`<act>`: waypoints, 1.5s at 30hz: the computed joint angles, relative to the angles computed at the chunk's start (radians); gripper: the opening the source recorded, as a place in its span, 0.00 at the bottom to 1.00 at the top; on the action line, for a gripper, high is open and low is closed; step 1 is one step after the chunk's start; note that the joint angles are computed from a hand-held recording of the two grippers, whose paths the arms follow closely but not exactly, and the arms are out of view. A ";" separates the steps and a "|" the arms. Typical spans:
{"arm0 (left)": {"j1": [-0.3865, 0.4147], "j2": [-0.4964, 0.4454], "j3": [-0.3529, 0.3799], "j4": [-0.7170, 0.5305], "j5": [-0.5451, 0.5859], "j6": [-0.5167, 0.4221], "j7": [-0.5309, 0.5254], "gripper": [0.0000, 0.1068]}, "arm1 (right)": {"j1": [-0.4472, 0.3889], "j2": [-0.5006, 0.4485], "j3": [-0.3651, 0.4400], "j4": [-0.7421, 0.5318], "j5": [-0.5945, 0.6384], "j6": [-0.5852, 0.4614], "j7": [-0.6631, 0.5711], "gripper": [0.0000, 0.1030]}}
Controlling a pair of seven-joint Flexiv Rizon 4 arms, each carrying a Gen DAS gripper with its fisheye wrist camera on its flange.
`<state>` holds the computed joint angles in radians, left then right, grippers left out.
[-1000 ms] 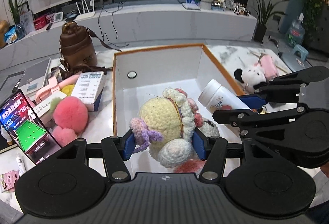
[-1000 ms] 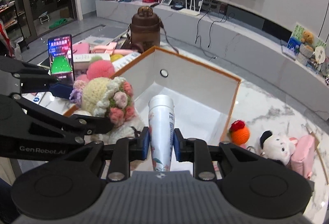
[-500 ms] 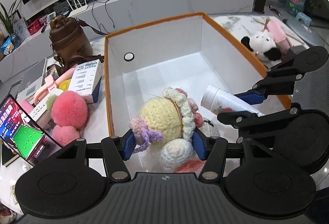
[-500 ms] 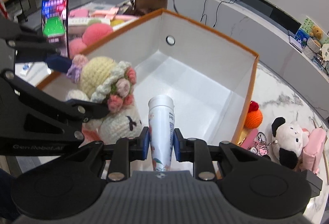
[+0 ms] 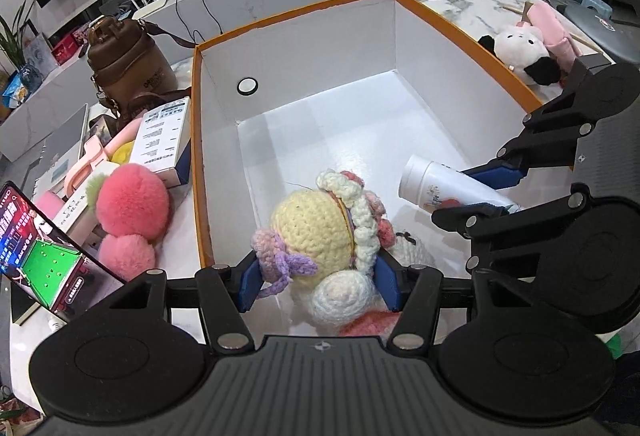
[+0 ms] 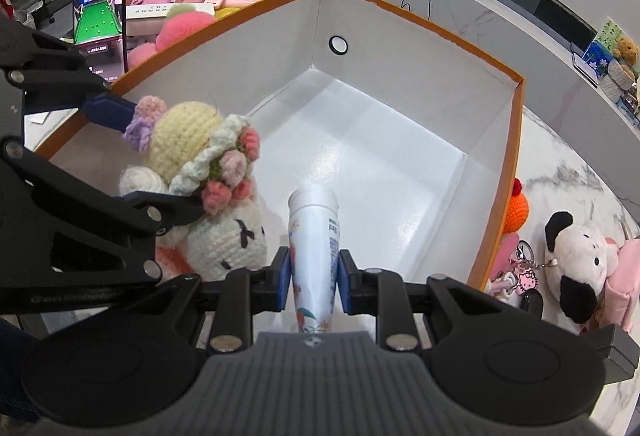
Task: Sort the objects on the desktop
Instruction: 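Carry the doll with the left gripper while the right gripper carries the tube into the box, then open both grippers to drop the doll and tube into the box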
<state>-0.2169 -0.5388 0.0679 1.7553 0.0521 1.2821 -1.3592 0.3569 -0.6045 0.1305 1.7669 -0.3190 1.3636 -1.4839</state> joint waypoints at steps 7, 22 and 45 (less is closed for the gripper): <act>-0.004 0.000 0.005 -0.006 0.007 -0.010 -0.008 0.63 | 0.005 0.000 -0.007 0.002 -0.005 0.008 0.004 0.26; 0.024 0.032 -0.016 0.050 -0.045 0.115 -0.058 0.73 | 0.015 0.056 -0.062 0.081 -0.063 0.150 0.068 0.58; -0.088 -0.019 -0.080 -0.209 -0.121 0.068 -0.061 0.82 | -0.262 0.245 0.066 0.122 0.145 0.139 -0.120 0.69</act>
